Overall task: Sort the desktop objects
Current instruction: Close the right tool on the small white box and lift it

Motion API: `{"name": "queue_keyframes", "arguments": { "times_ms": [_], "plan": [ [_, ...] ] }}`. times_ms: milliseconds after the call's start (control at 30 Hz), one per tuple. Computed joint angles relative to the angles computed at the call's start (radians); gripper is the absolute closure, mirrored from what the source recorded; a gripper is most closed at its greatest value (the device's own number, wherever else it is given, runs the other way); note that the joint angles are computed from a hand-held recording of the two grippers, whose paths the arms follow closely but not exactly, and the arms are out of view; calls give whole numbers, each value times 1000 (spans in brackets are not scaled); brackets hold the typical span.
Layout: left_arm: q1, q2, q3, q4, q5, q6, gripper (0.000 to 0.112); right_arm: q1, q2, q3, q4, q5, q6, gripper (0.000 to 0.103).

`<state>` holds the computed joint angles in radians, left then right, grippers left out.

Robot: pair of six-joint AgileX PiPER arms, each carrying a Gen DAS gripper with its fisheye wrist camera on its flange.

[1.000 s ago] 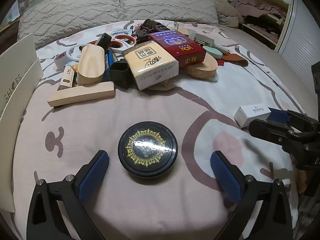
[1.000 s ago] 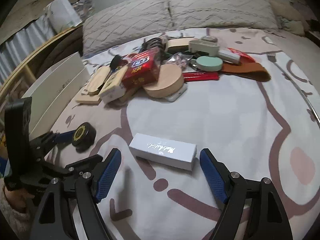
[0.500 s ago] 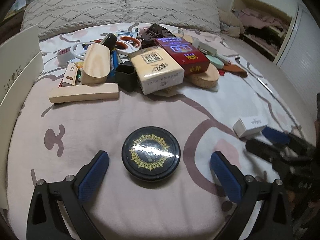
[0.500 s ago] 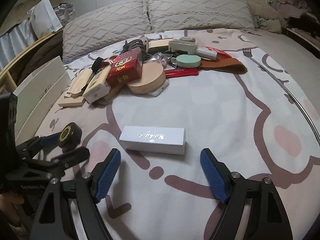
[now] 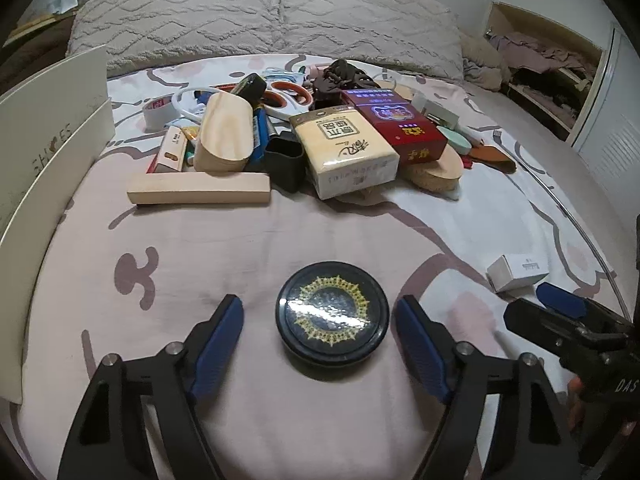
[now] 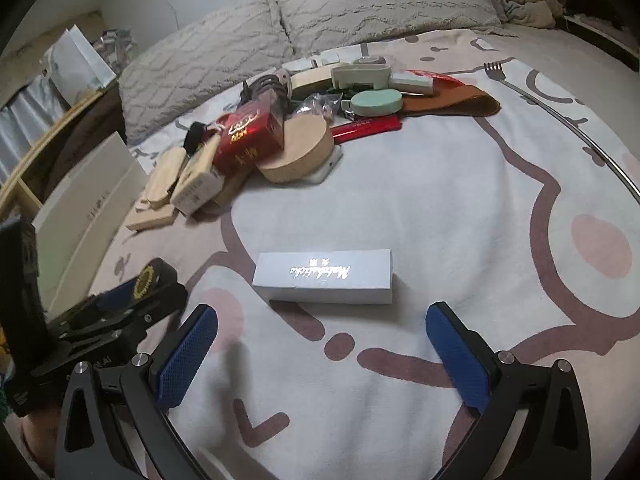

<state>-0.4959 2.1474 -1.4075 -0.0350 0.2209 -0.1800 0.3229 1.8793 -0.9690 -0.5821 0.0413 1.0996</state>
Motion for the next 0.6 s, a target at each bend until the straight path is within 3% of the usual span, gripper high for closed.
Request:
{"name": "queue_keyframes", "arguments": {
  "times_ms": [100,233,367,600],
  "plan": [
    [4,-4,12,0,-10,-5,38,19,10,-24,-51,53,43,0],
    [-2,-4,14,64,-11,-63,38,71,23,-61,-287,161,285,0],
    [-4,-1,10,84,-9,-83,38,87,19,-64,-424,184,437,14],
    [-5,2,7,96,-2,-95,38,106,42,-102,-482,240,487,34]
  ]
}}
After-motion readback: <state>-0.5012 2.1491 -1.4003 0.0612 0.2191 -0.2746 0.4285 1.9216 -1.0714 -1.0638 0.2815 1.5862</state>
